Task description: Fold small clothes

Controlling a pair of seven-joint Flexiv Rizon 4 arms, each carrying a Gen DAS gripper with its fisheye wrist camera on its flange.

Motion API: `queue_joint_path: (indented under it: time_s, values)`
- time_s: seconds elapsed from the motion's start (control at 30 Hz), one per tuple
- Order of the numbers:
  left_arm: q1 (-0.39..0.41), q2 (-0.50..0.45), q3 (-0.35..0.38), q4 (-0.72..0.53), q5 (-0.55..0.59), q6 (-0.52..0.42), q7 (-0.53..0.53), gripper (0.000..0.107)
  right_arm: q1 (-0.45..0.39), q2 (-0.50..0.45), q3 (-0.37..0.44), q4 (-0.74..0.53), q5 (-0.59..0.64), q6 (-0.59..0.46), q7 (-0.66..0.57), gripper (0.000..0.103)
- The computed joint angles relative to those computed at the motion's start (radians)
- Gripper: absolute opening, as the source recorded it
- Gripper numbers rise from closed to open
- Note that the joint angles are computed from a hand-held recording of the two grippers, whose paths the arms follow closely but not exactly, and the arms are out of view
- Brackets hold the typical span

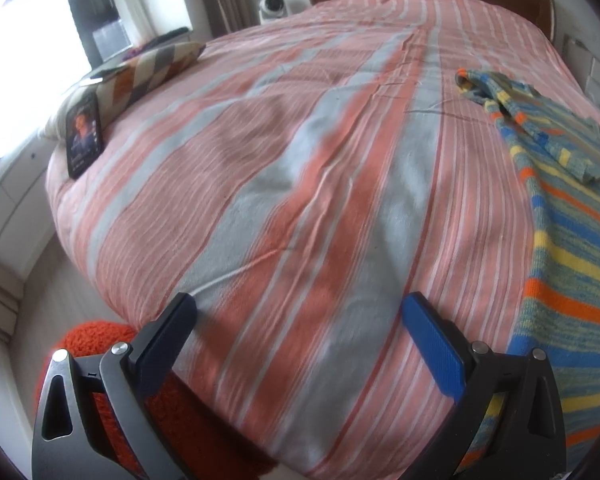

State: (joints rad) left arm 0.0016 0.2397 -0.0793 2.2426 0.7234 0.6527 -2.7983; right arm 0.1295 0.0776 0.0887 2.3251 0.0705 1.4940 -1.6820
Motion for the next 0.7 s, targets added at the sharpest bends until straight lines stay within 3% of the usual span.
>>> queue_joint_path:
  time_s: [0.1,0.17,0.23,0.3,0.33,0.4,0.5,0.57,0.63,0.7]
  values:
    - [-0.004,0.008,0.015,-0.001,-0.035,-0.006,0.058,0.103,0.001,0.002,0.002,0.005,-0.006,0.003,-0.005,0.069]
    - [-0.008,0.019,-0.006,-0.035,-0.049,-0.094,0.116,0.101,-0.003,0.001,0.004,0.008,-0.020,0.005,0.005,0.069]
    - [-0.020,0.048,-0.058,-0.070,0.029,-0.159,0.110,0.101,0.001,0.003,0.002,0.009,-0.011,0.010,0.002,0.069]
    - [-0.040,0.069,-0.056,-0.097,0.063,-0.098,0.169,0.102,0.003,0.007,0.000,0.011,-0.003,0.015,0.000,0.069]
    - [-0.049,0.066,-0.032,-0.107,0.047,-0.021,0.232,0.102,0.007,0.008,-0.002,0.010,0.008,0.014,-0.006,0.069]
    - [-0.073,0.005,0.033,-0.150,-0.069,0.172,0.468,0.102,0.016,0.004,-0.008,0.001,0.033,0.003,-0.024,0.070]
    - [-0.091,-0.138,0.061,-0.225,-0.281,0.329,0.821,0.102,0.026,-0.009,-0.013,-0.019,0.076,-0.016,-0.055,0.070]
    - [-0.090,-0.230,0.042,-0.290,-0.304,0.354,0.955,0.102,0.026,-0.011,-0.012,-0.029,0.102,-0.029,-0.071,0.070]
    - [-0.099,-0.344,0.029,-0.396,-0.242,0.312,1.028,0.101,0.028,-0.006,-0.012,-0.035,0.137,-0.038,-0.096,0.070]
    - [-0.103,-0.438,0.037,-0.460,-0.277,0.292,1.108,0.098,0.029,0.000,-0.012,-0.039,0.166,-0.040,-0.113,0.070]
